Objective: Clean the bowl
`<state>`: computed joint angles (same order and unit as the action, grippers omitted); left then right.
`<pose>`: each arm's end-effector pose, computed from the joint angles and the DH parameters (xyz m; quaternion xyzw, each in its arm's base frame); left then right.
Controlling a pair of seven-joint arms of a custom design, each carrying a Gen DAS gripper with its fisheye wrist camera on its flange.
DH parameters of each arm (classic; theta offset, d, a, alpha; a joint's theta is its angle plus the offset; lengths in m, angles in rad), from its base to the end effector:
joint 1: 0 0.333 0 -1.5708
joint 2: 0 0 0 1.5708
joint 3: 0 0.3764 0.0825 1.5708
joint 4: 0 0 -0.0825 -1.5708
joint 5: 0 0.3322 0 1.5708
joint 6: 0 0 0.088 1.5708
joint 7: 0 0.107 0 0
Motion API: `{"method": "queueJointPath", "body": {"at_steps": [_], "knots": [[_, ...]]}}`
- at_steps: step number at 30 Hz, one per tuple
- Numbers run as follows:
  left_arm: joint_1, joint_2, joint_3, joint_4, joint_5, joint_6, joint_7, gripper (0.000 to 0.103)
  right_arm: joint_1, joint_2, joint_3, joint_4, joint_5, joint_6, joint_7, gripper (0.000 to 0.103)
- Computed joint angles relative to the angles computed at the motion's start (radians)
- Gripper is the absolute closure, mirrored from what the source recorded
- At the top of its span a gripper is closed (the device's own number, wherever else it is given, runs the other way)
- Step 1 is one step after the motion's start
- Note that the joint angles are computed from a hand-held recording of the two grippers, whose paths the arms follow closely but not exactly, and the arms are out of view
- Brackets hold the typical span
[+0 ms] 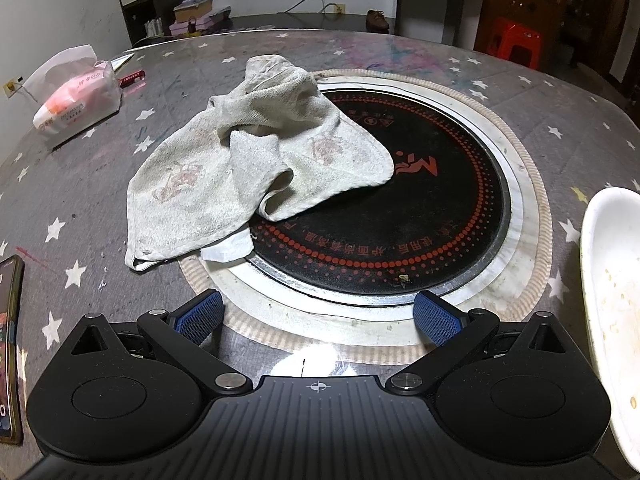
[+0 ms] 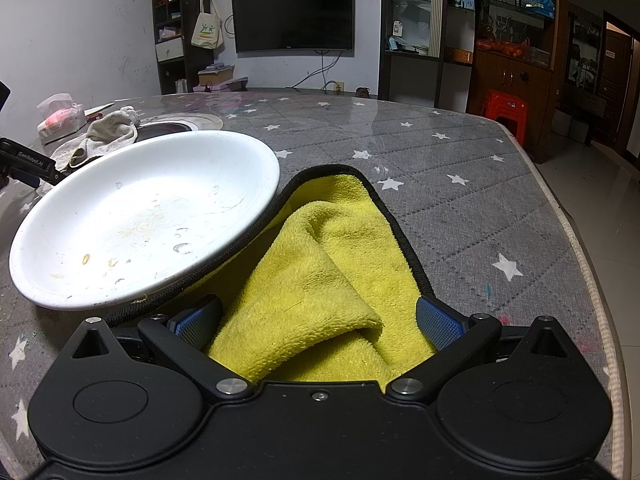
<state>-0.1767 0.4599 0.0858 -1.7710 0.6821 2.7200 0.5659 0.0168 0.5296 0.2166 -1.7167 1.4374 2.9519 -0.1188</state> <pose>0.6707 -0.0942 0.4356 -0.7729 0.5498 -0.1660 0.2699 0.6729 0.0643 0.4029 -0.7690 0.4578 -0.2162 0.3902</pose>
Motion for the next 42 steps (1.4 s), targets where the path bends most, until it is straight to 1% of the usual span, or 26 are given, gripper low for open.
{"method": "queueJointPath", "body": {"at_steps": [12,35,42], "knots": [[0.004,0.004,-0.009,0.015,-0.026,-0.028,0.016,0.0,0.001,0.0,-0.001,0.0,0.0,0.0,0.0,0.0],[-0.016,-0.003,0.017,-0.01,0.05,0.011,-0.058,0.0,0.001,0.0,-0.001,0.0,0.001,0.0,0.0,0.0],[-0.015,-0.005,0.017,-0.016,0.071,0.019,-0.075,0.0,0.001,0.0,-0.001,0.0,0.001,0.0,0.0,0.0]]}}
